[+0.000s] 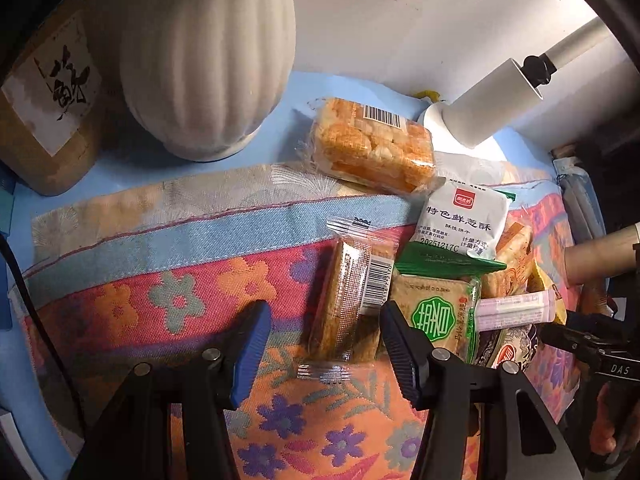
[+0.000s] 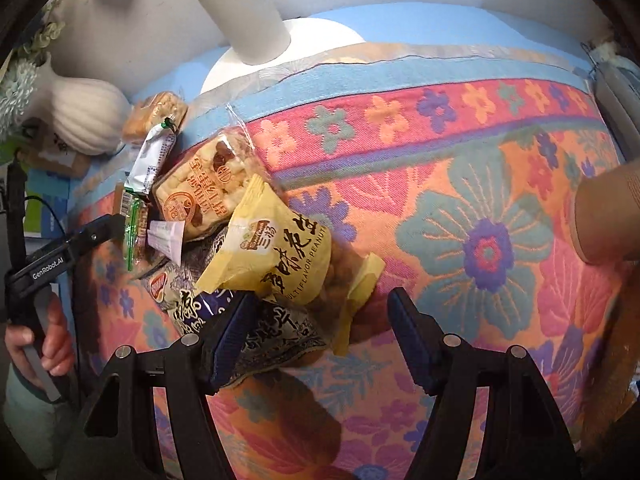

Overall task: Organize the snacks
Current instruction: 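Grasp the yellow peanut bag with the right tool while the left grasps a wrapped cake bar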

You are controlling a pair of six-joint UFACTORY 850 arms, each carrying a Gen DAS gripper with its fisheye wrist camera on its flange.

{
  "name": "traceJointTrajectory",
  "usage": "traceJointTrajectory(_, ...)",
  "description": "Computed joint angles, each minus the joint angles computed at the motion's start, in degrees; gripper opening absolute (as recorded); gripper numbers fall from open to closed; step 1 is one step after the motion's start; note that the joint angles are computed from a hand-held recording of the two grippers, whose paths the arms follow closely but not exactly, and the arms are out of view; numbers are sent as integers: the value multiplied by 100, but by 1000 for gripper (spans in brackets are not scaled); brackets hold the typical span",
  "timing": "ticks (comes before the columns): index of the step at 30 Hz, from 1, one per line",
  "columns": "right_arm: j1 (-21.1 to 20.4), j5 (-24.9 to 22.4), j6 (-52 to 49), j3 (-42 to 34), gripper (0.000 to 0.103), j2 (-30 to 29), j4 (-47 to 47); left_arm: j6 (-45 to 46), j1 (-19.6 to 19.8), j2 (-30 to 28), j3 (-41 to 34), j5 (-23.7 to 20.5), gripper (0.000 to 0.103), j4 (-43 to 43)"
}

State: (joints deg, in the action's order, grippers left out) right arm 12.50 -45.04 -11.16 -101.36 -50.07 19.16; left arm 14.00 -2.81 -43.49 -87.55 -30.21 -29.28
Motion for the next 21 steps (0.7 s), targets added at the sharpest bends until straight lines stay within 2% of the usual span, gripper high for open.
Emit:
traceJointTrajectory(8,45,-256,-226,-752,70,-554,155,-325,-81,-107,-173,15,54,339)
traceJointTrajectory(13,22,-264,-266,-945,70,-710,338,-865,-234,-155,-271,64,55,915)
traceJointTrajectory(17,-39,-207,-302,-926,65,-710,509,-1250,-362,-182,-307,180,56,1400)
traceJointTrajectory(19,-58,-149,-298,-826,63,-649,580,-1204,-381,-173,-280,262,50,1459)
traceJointTrajectory(20,-62,-107,-270,-770,61,-611,593,-1097,-381,-184,-289,239,32,1422)
traceJointTrajectory(21,-68,-60,-252,-690,59,-560,606,-1031,-359,-184,-282,214,31,1417)
